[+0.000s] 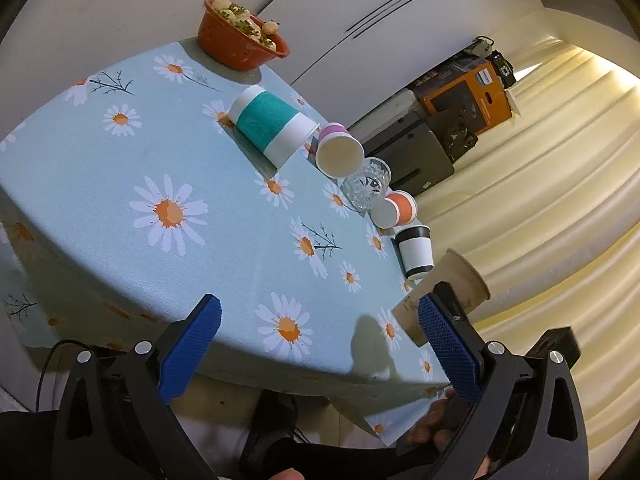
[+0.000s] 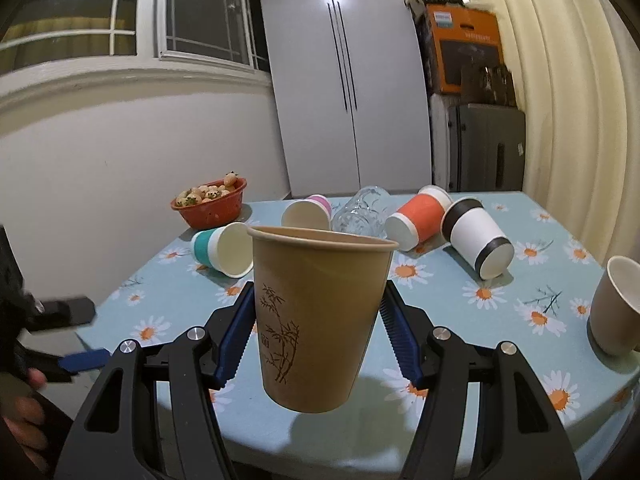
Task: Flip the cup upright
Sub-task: 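Carry the upright tan cup with the right gripper toward the table center, then lower the tan cup onto the tablecloth and open the right gripper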
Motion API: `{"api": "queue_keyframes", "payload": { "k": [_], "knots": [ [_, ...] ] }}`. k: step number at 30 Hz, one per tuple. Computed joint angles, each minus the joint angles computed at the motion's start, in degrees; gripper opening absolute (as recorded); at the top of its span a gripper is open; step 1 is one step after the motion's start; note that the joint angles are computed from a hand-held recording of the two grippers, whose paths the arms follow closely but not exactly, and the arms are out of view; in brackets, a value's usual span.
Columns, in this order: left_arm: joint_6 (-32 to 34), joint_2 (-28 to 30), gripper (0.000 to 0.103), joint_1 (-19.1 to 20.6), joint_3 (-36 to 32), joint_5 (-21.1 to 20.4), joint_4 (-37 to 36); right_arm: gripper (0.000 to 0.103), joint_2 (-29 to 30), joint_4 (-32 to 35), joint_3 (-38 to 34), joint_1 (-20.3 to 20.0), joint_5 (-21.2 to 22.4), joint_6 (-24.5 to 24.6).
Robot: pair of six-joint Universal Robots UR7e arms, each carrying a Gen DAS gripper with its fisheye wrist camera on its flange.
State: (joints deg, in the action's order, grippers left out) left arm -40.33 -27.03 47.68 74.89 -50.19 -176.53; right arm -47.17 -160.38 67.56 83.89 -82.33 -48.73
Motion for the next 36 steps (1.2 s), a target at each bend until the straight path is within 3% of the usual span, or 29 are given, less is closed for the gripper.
{"api": "queue_keyframes", "payload": {
  "k": [7,17,36],
  "knots": [
    [0.1,0.1,0.096,-0.2,0.4,0.4,-1.0,0.062,2.2,-7.3,1.8,-1.2,1.1,-5.7],
    [0.7,0.2,0.096,-0.3,0.5,0.2,-2.0,0.062,5.4,-13.5,0.2,-2.0,2.5,-6.9],
    [1.0,0.3,0.096,-0.4,0.5,0.5,-2.9,0.062,5.6,-15.7,2.2,-2.0,1.2,-10.4]
  ]
}}
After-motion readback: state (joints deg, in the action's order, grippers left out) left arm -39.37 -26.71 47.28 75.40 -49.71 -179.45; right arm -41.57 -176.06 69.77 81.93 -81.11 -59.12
